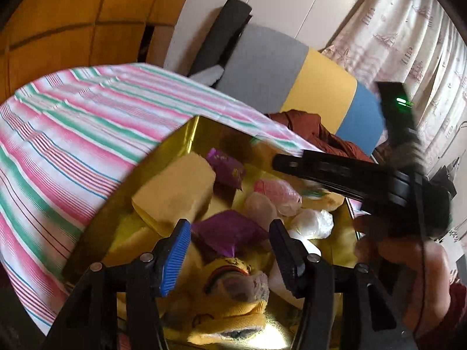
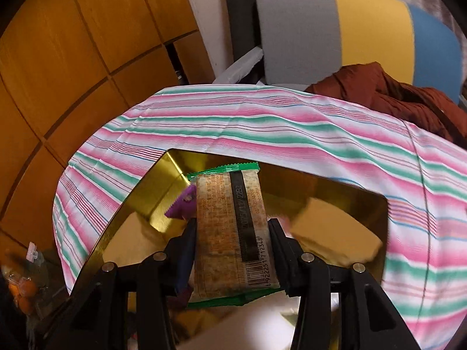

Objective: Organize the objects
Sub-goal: 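Lower the sachet and cracker pack into the gold tray and open both grippers, then withdraw both grippers from the tray toward the cream box and WEIDAN pack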

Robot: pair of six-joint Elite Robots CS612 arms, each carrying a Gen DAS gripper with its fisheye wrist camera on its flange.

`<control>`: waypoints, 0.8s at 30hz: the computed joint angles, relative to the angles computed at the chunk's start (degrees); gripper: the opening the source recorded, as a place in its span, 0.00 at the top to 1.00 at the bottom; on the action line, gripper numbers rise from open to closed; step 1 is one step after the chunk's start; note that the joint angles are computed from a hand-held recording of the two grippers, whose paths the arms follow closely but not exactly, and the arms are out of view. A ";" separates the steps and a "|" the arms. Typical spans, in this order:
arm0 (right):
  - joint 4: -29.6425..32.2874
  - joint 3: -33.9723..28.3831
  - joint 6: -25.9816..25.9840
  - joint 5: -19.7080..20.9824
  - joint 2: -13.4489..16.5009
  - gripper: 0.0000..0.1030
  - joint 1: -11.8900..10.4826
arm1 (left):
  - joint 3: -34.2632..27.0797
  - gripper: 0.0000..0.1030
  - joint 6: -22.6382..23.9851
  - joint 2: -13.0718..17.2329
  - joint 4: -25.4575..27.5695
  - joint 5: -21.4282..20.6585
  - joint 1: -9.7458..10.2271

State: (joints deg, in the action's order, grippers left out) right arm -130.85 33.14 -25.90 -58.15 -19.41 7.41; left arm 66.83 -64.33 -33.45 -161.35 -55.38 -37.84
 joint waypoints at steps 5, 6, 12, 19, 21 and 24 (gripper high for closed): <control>0.91 -2.85 0.30 0.41 1.57 0.33 0.73 | 0.06 0.45 0.14 -0.18 0.21 2.63 -0.48; -0.07 -1.92 0.77 0.40 1.09 0.33 0.69 | -0.26 0.45 0.06 -0.08 0.65 2.90 -0.49; -10.58 8.15 -2.07 -0.89 -3.70 0.34 -0.04 | -0.12 0.45 -1.35 -0.30 1.01 4.17 -0.89; -13.84 13.63 0.19 2.36 -6.52 0.34 -2.11 | -1.45 0.45 0.25 0.17 2.12 4.76 -1.67; -14.53 15.11 0.17 2.70 -7.27 0.34 -2.56 | -2.11 0.45 1.06 0.42 2.73 4.98 -1.97; -15.45 17.17 0.15 2.67 -8.31 0.34 -3.14 | -3.38 0.44 1.88 0.84 4.39 4.79 -2.39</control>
